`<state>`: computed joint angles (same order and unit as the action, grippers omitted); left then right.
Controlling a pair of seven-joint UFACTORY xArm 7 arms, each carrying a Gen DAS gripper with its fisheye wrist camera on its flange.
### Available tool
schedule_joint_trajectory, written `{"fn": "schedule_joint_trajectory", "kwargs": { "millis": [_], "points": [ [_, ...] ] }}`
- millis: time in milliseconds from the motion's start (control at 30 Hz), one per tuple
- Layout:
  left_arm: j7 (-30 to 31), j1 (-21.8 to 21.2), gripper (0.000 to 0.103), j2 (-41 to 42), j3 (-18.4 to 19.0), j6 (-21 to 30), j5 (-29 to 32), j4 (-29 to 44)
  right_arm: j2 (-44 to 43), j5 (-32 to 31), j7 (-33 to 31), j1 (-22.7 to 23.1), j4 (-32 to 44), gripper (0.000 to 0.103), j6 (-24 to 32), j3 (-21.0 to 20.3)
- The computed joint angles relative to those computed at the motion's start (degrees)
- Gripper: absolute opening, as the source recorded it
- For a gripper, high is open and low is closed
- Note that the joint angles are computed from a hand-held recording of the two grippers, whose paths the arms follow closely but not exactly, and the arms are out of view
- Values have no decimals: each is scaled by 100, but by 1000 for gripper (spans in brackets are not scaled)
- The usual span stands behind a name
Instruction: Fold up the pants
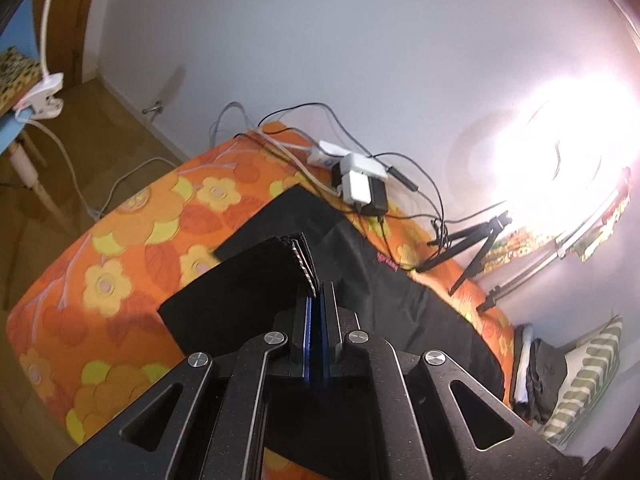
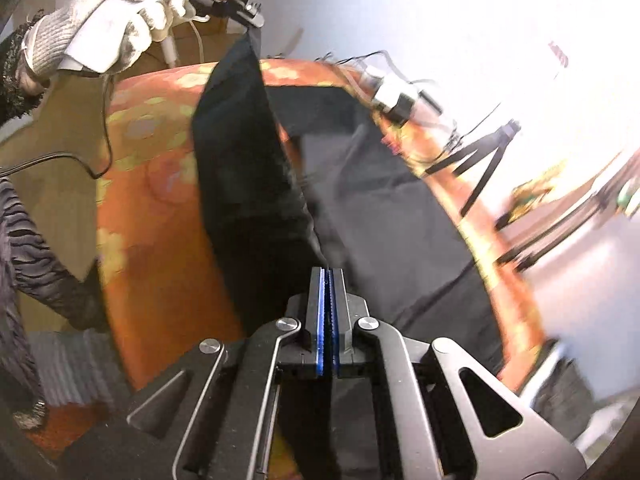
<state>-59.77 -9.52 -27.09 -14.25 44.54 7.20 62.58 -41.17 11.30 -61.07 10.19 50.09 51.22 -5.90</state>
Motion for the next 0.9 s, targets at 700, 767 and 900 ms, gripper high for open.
{"fn": "schedule_joint_trajectory", "kwargs": {
  "millis": [700, 767, 900],
  "points": [
    [162, -372, 3, 1694, 239, -176, 623, 1221, 947, 755, -231, -773, 653, 61, 2425, -400],
    [168, -391, 3, 1677, 263, -182, 617, 1201, 764, 492, -215, -1007, 460, 61, 2417, -462],
    [149, -397, 3, 1632, 280, -184, 604, 1136, 446, 16, -272, -1340, 103, 61, 2416, -549]
  ]
}}
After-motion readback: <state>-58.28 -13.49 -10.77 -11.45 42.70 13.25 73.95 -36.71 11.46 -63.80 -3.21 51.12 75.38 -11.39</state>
